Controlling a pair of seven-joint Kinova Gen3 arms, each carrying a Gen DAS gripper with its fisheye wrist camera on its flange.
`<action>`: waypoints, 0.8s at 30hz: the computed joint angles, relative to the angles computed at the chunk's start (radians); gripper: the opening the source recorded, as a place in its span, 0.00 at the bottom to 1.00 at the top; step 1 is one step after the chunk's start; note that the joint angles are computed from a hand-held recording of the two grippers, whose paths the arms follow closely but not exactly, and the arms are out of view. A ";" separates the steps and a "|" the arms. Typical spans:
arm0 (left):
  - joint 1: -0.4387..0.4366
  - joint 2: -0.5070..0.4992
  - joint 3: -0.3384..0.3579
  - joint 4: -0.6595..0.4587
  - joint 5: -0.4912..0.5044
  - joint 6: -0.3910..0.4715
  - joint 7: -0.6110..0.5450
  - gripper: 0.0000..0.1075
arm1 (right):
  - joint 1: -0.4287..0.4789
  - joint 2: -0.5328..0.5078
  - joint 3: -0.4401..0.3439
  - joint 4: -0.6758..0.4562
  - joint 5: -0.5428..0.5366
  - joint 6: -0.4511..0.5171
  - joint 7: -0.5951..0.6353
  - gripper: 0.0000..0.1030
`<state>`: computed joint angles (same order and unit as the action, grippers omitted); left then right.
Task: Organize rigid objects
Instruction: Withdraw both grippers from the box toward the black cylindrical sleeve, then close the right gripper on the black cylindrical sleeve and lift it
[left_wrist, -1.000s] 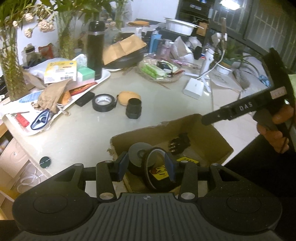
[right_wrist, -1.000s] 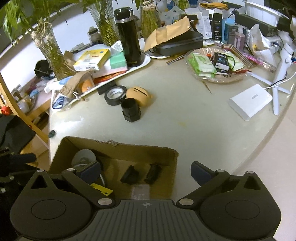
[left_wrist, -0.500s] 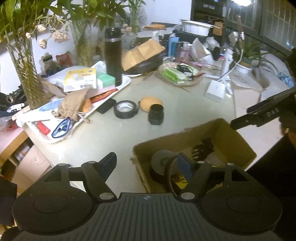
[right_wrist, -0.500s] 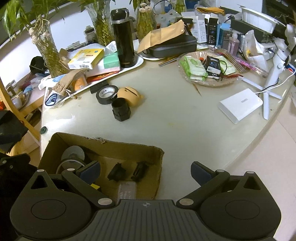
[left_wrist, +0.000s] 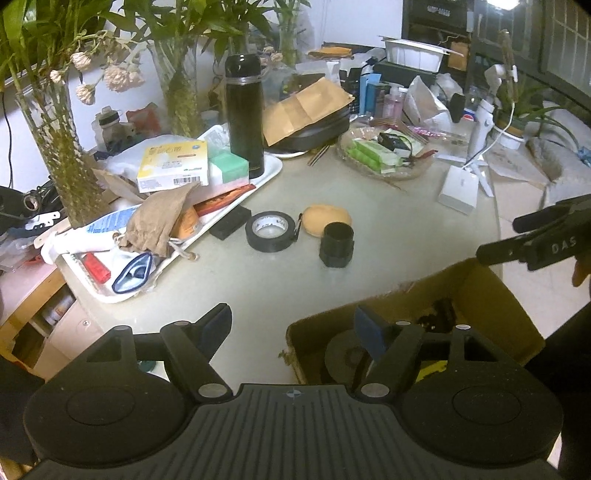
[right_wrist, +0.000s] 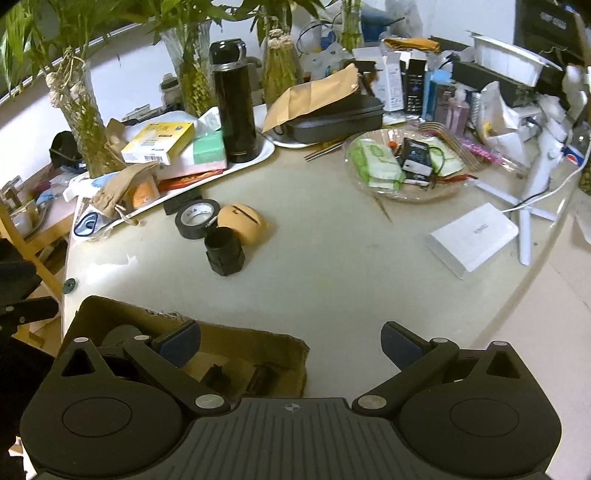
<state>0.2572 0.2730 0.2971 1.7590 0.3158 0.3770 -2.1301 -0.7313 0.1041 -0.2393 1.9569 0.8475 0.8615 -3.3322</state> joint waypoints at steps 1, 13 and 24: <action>-0.004 0.003 0.006 -0.001 0.006 -0.004 -0.007 0.68 | 0.006 0.004 0.002 -0.004 -0.006 -0.010 0.019 1.00; -0.073 0.052 0.094 -0.026 0.083 -0.035 -0.118 0.68 | 0.048 0.038 0.047 -0.038 -0.013 -0.168 0.197 1.00; -0.106 0.101 0.132 -0.073 0.148 -0.054 -0.176 0.68 | 0.078 0.119 0.117 -0.132 -0.085 -0.289 0.373 0.99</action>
<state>0.1513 0.3737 0.4290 1.6858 0.4640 0.3230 -2.3057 -0.6531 0.2229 -0.1226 1.8248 0.7627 0.5722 -2.9595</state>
